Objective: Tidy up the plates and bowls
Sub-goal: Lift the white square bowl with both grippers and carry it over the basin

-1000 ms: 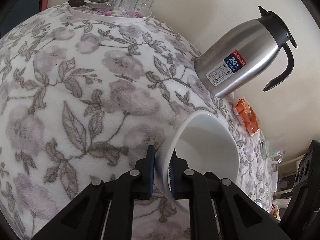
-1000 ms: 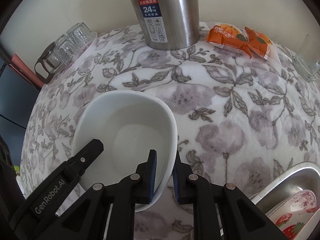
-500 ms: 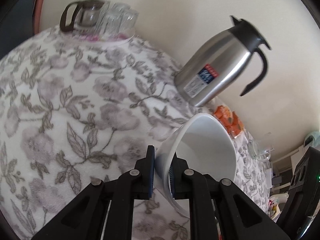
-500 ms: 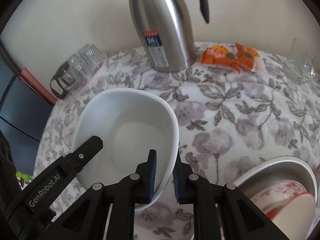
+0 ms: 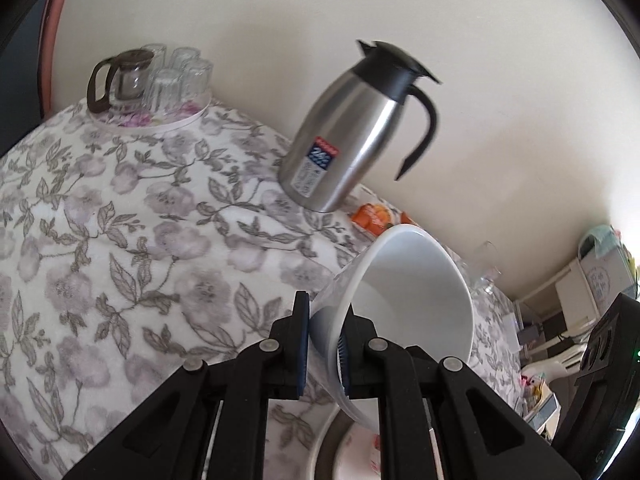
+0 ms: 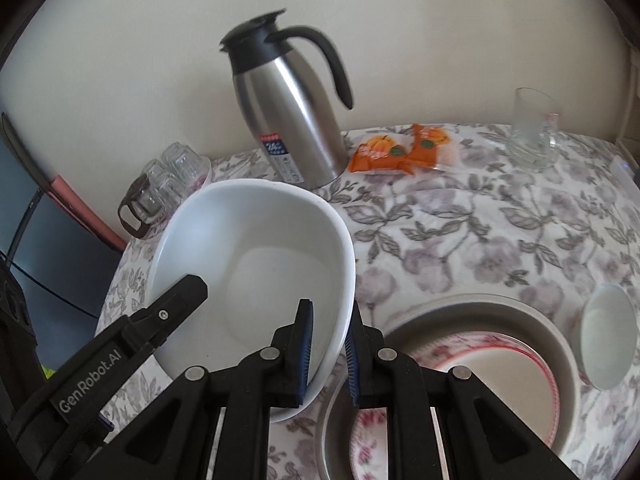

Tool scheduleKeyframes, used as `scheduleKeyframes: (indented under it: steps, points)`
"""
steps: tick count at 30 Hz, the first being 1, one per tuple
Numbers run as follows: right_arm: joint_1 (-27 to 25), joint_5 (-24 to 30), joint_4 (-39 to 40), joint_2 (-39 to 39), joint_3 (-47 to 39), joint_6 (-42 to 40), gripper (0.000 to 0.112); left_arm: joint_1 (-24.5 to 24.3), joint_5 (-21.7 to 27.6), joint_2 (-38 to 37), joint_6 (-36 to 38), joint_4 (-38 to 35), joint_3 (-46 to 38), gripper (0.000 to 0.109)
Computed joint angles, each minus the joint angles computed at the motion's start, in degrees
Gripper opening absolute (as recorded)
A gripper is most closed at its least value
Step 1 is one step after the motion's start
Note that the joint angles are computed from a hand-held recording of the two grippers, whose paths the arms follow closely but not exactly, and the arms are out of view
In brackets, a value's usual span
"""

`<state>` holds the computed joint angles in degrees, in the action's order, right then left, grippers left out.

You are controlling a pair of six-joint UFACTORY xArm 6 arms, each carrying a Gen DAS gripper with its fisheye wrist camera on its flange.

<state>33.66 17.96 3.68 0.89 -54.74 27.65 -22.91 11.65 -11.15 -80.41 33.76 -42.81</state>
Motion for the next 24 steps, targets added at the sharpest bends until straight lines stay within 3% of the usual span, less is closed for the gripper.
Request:
scheduleKeyframes:
  steps: [14,24]
  points:
    - [-4.0,-5.3,4.1,-16.0,15.4,-0.7,0.018,-8.6,3.9,-0.3,-2.5,3.2,-4.9,0.014]
    - [-7.0,-3.3,6.5,-24.8,21.1,-2.1,0.018,-13.9,7.7,0.6,-5.9,7.2,-8.7,0.014]
